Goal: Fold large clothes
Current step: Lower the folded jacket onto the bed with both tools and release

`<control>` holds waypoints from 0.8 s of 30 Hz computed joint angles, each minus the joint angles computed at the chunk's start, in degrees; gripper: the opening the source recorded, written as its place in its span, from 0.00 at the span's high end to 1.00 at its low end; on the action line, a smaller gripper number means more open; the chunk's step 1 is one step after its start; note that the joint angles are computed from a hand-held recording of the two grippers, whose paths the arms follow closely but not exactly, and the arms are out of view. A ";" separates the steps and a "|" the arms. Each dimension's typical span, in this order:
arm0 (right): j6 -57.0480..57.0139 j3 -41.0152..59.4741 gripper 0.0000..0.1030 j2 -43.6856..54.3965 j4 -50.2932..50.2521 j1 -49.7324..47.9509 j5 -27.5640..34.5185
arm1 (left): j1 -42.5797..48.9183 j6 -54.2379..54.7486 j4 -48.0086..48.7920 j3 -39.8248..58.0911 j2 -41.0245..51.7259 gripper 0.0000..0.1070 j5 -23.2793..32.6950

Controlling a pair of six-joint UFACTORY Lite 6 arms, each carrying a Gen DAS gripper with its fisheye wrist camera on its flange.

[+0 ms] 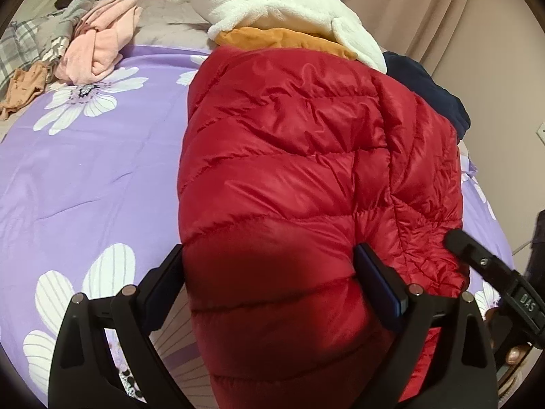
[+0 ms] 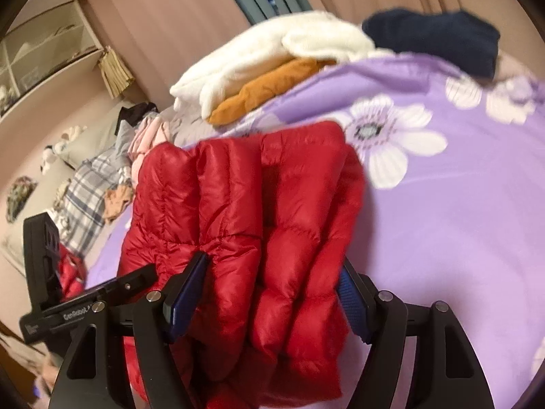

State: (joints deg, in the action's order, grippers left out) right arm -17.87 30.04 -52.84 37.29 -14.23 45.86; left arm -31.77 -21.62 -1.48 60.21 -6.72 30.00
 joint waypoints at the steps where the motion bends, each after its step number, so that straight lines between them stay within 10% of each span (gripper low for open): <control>1: 2.28 0.39 0.30 -0.52 -2.37 1.66 -1.19 | -0.55 -1.90 1.91 0.13 -0.32 0.10 0.55; 12: 12.26 3.73 0.29 -0.54 -13.43 16.60 -11.39 | -4.23 -8.79 9.60 -1.30 -5.91 0.20 3.90; 24: 15.40 3.32 0.61 5.79 -15.22 24.27 -15.96 | -8.30 -12.67 16.06 -2.00 -6.78 0.42 3.92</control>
